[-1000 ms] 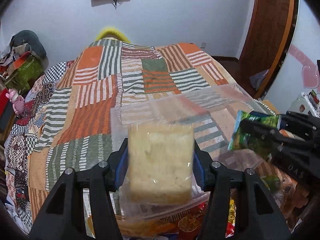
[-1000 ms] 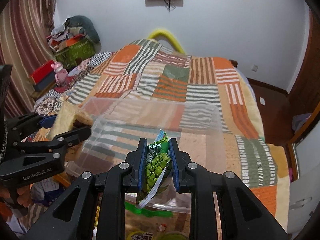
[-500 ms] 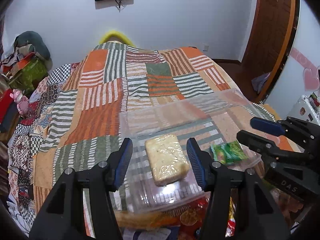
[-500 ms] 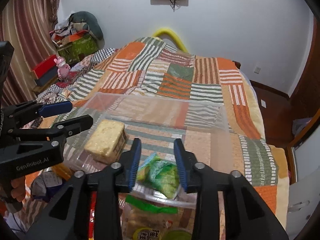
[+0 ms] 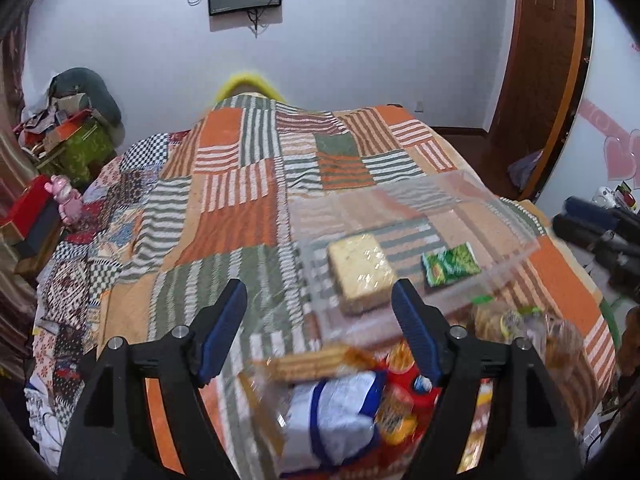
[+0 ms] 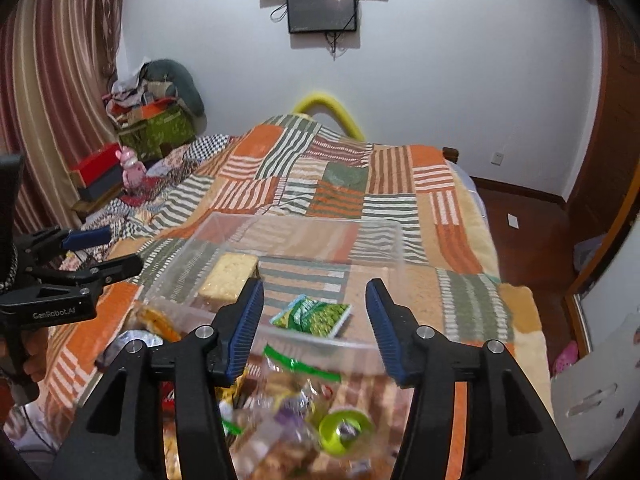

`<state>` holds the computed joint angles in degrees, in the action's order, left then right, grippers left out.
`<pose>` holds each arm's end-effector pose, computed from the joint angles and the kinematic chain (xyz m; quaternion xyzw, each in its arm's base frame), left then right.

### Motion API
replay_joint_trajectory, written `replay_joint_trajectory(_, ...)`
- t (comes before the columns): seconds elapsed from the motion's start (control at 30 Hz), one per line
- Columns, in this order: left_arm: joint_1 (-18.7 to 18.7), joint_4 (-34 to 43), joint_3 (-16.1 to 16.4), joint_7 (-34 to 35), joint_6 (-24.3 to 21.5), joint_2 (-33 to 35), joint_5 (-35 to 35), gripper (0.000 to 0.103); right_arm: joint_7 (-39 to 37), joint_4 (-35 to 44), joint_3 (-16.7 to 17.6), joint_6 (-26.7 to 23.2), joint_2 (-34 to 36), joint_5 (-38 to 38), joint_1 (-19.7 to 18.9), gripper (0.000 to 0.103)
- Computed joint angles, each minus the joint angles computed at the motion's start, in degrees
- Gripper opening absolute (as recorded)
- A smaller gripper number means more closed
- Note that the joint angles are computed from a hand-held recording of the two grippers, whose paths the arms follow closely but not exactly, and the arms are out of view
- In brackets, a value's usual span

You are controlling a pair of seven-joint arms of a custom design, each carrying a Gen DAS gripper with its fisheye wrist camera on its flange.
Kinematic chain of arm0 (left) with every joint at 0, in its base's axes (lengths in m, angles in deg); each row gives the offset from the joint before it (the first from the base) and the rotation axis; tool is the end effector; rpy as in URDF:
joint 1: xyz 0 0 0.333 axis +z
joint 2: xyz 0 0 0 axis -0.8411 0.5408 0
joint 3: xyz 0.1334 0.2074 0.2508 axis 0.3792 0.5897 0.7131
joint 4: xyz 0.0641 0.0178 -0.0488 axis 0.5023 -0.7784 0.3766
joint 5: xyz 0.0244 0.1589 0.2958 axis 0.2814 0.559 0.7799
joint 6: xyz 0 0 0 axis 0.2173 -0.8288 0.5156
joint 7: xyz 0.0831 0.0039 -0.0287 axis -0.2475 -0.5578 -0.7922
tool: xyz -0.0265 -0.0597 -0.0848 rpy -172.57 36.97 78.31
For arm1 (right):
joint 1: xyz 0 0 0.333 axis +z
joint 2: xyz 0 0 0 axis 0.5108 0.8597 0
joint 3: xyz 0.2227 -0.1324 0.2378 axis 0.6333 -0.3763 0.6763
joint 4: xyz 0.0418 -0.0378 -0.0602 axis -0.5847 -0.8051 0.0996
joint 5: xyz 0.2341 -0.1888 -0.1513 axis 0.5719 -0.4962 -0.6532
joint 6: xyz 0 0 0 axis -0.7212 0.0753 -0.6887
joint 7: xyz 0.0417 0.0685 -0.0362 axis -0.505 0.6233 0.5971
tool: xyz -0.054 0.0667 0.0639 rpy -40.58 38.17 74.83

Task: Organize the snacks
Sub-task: 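Move left tool to the blue-white chip bag while right tool reaches the clear cookie bag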

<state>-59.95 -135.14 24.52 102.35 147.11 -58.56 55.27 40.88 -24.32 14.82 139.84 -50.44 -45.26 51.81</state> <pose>0.4474 -0.1039 0.5940 -0.7485 0.5455 -0.2218 0.3049 0.4775 0.2473 0.6633 -0.8271 0.3881 -0.1261 0.3865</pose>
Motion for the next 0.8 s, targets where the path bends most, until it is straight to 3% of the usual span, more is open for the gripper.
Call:
replay_joint_trajectory(0.43, -1.8, -10.7, 0.3, -1.6, -1.4, -9.4, -2.8, 0.088, -0.2, -10.0, -0.4, 2.1, -7.3, -3.6, -3.4, 0.059)
replay_joint_trajectory(0.6, -1.5, -12.9, -1.0, -4.4, -0.2, -9.8, -1.2, 0.094, 0.9, -13.8, -0.1, 2.3, -9.5, -5.0, -4.6, 0.059)
replay_joint_trajectory(0.8, -3.0, -15.1, 0.3, -4.8, 3.9, -8.8, -2.8, 0.098, 1.8, -16.8, 0.1, 1.8, -11.1, -5.5, -5.5, 0.059)
